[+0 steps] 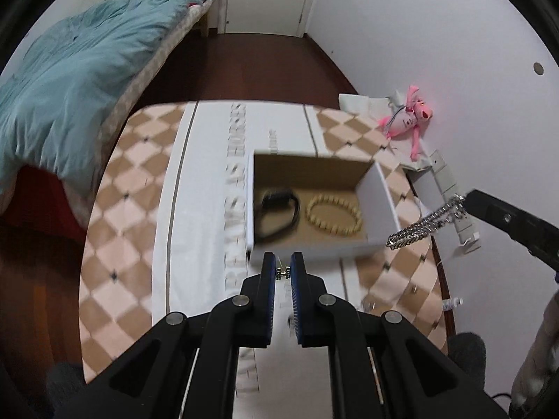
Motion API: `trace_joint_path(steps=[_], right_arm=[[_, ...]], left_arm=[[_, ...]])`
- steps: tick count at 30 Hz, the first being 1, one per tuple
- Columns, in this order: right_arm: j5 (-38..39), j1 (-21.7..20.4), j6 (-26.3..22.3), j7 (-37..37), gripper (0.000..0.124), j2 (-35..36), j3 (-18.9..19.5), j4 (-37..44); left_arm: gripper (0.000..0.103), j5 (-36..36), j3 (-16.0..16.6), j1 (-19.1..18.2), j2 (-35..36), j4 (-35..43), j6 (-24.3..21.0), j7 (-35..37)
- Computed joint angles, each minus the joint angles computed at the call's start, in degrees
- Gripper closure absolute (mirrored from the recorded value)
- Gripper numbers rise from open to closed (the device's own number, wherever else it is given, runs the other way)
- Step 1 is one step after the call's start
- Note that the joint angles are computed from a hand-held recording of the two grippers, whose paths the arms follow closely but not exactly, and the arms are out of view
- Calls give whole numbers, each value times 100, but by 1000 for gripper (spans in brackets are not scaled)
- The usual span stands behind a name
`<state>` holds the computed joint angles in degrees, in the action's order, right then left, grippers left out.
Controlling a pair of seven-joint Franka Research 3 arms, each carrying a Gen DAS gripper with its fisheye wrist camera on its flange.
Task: Organize jewelry
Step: 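Carry the chain bracelet into the box and open the right tool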
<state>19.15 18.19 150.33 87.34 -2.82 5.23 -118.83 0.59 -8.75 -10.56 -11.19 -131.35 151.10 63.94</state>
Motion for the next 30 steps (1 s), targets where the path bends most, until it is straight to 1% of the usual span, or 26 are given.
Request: trace_joint_path(steps=[4, 8, 10, 13, 16, 18, 19, 21, 22, 23, 24, 25, 26, 27, 28, 29, 30], right_arm=[[-303, -41, -525, 61, 122, 819, -52, 1026], [-634, -26, -1066, 171, 122, 1618, -124, 1947], [-805, 14, -1236, 246, 122, 1922, -163, 2270], [-1032, 85, -1425, 318, 122, 2276, -216, 2629], [-1196, 136, -1648, 321, 122, 2589, -251, 2984], [-1196, 127, -1742, 280, 122, 2740, -250, 3154], [-1188, 118, -1899, 253, 122, 2849, -246, 3310], [-1186, 121, -2052, 294, 121, 2975, -269, 3484], [-1199, 119, -2091, 281, 121, 3011, -279, 3528], [-1236, 135, -2115, 318, 121, 3033, -305, 3559], [-1250, 135, -2115, 344, 120, 3032, -322, 3556], [-1299, 149, -2104, 382, 119, 3020, -349, 3538], [-1335, 158, -2093, 442, 115, 2994, -375, 3503], [-1333, 146, -2093, 463, 109, 2974, -375, 3477], [-1361, 149, -2078, 508, 104, 2942, -390, 3429], [-1427, 168, -2031, 551, 90, 2872, -412, 3319], [-1470, 175, -2013, 576, 76, 2828, -418, 3257]], left_arm=[[97, -219, 59, 31, 618, 698, -266, 388], [97, -360, -8, 169, 1191, 1243, -521, 559], [97, -409, -50, 248, 1475, 1512, -685, 624], [97, -514, -111, 355, 1819, 1846, -854, 650], [96, -460, -142, 417, 2100, 2191, -1117, 473], [95, -517, -177, 470, 2189, 2292, -1140, 466], [95, -510, -183, 485, 2221, 2333, -1148, 441], [94, -318, -165, 465, 2272, 2423, -1225, 297], [92, -110, -134, 430, 2302, 2486, -1303, 161], [83, 72, -112, 400, 2319, 2531, -1365, 39], [76, 180, -104, 394, 2318, 2541, -1384, -33], [63, 260, -97, 398, 2300, 2523, -1381, -86], [45, 340, -87, 400, 2287, 2513, -1384, -152], [36, 450, -71, 394, 2265, 2493, -1393, -241], [21, 578, -50, 387, 2242, 2467, -1396, -340], [17, 714, -29, 377, 2198, 2410, -1384, -456], [17, 811, -19, 377, 2174, 2371, -1380, -540]])
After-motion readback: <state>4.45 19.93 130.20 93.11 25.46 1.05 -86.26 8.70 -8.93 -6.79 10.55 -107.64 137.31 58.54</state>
